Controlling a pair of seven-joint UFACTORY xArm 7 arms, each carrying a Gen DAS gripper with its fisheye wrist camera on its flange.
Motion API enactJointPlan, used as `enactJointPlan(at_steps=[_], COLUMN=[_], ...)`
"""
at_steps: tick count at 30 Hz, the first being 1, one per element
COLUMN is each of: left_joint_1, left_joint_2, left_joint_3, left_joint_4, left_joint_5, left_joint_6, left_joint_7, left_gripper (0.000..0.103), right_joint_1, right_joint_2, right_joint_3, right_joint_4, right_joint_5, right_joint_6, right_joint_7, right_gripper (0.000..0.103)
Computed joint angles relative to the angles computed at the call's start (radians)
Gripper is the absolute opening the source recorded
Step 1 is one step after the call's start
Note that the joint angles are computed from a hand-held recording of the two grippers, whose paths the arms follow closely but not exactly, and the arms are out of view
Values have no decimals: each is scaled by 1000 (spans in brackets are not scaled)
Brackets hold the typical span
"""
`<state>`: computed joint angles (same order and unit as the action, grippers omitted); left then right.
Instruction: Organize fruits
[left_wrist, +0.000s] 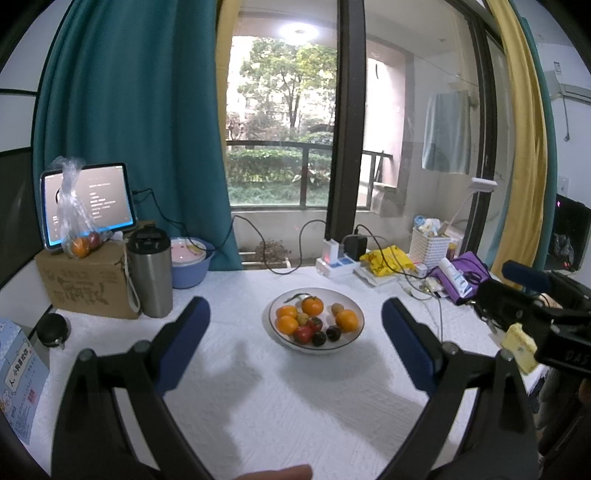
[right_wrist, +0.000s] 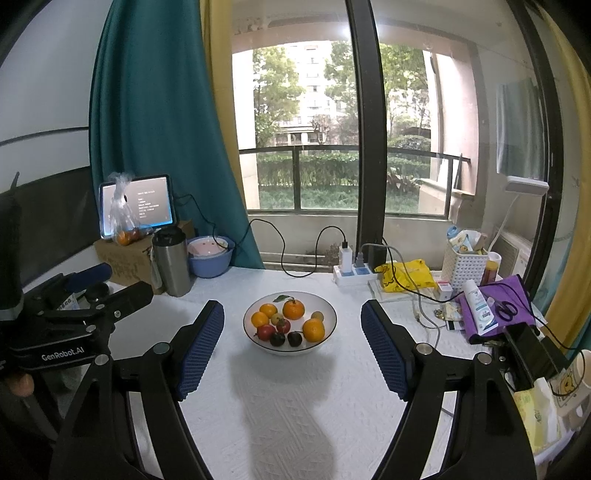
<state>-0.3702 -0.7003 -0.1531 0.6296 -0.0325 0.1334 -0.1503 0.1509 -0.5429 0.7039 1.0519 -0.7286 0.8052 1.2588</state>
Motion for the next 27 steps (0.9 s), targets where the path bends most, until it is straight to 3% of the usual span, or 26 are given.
enactJointPlan(at_steps=[27], left_joint_1=[-2], left_joint_2=[-10], left_joint_3=[-12], left_joint_4=[-4], left_joint_5=[3], left_joint_6=[5], left_joint_7=[-27], left_gripper=[95], right_joint_1=[12], right_joint_2=[-10], right_joint_3=[-12], right_joint_4=[-12], right_joint_5=[5], right_joint_6=[1], right_joint_7=[-4], right_gripper=[80])
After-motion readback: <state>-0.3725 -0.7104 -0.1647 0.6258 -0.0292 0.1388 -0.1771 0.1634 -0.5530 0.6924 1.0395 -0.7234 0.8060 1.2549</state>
